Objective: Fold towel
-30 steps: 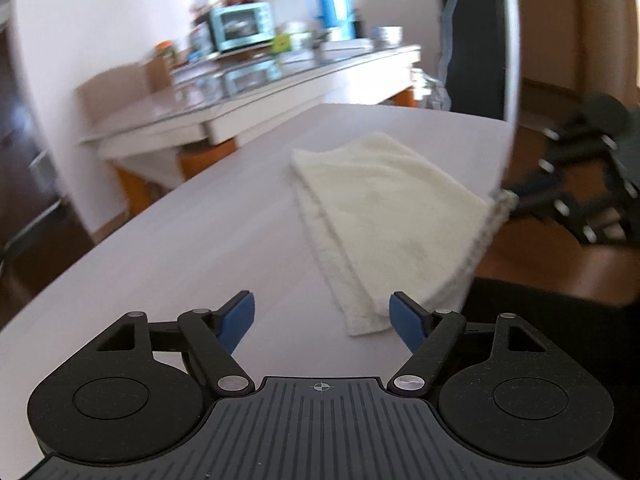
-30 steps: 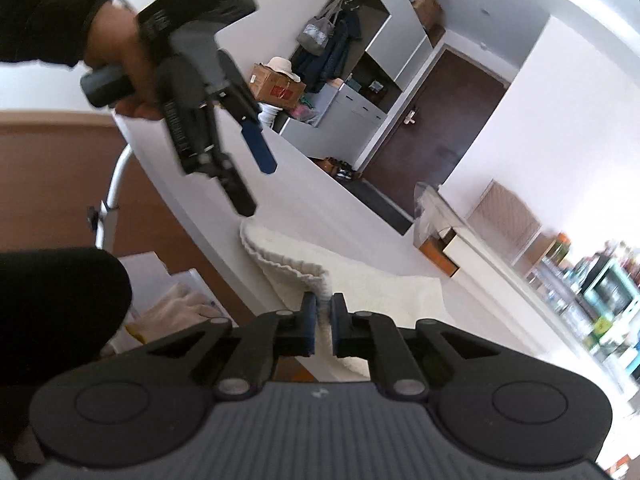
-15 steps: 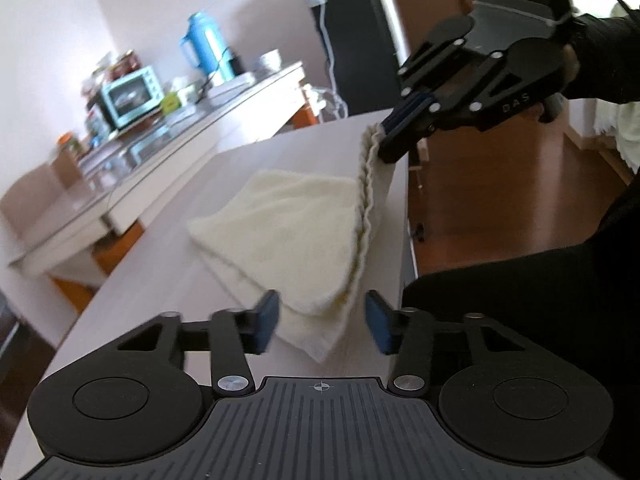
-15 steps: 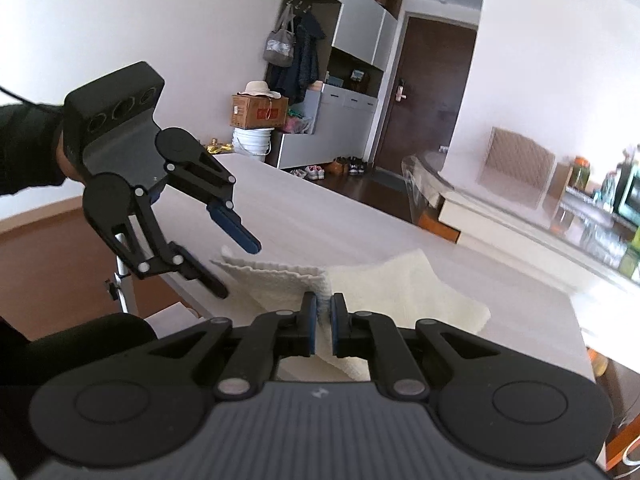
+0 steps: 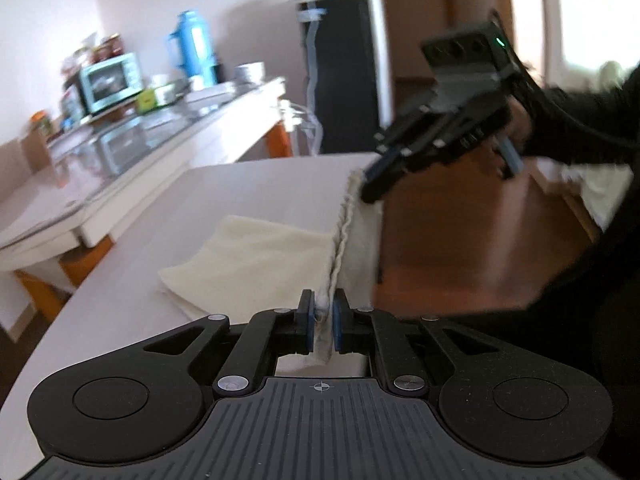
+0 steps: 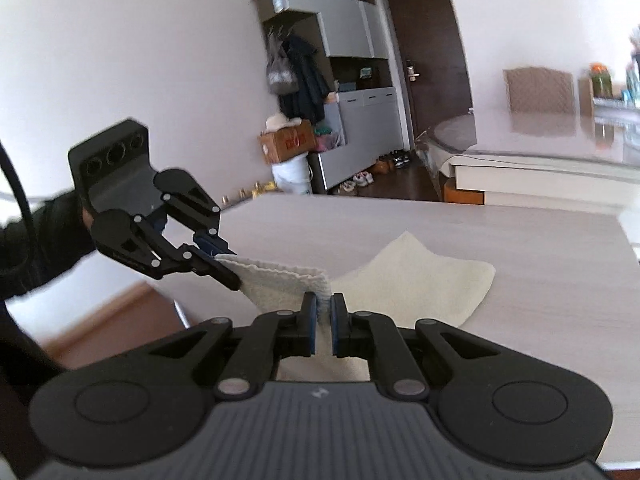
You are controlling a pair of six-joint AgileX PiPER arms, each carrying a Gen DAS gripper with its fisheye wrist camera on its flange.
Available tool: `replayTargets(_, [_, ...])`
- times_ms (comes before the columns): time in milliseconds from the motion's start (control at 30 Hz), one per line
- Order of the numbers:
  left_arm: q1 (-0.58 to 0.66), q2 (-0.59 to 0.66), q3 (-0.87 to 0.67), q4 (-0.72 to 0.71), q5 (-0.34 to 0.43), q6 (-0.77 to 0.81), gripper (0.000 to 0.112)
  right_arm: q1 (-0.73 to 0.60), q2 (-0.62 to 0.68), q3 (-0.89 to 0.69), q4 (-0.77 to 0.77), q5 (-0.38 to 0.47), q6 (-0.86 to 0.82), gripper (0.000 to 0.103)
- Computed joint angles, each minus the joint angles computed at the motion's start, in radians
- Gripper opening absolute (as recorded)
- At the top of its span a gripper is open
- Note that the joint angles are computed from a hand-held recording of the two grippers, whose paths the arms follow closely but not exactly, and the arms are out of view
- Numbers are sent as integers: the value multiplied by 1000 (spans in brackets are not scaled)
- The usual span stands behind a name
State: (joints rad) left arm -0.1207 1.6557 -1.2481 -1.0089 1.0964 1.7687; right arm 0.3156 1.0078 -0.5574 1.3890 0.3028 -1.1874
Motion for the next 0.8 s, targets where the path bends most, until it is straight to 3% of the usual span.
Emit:
replayTargets(167, [-111,174,-270,105,-97,-260,10,-160,115,-55,158,97,-129,8])
replayTargets(367, [-210,391,-562,284,-147,-501,10,-219,296,-150,184,65,-126,8])
replayTargets(533, [-222,504,-704,346,-132,-611,12,-259,435,-222,216,78,-137,8])
replayTargets(633, [-224,540,-739,360,-147,-633,20,-260,465,-241,187,61,-108,8])
replayTargets(767, [-214,572,-759,334,-186,-652,41,-260,511,-261,222,27,-146,9])
replayTargets(800, [-210,566,-739,320,-218,-648,41,-257,517,-261,246,17,-168,9])
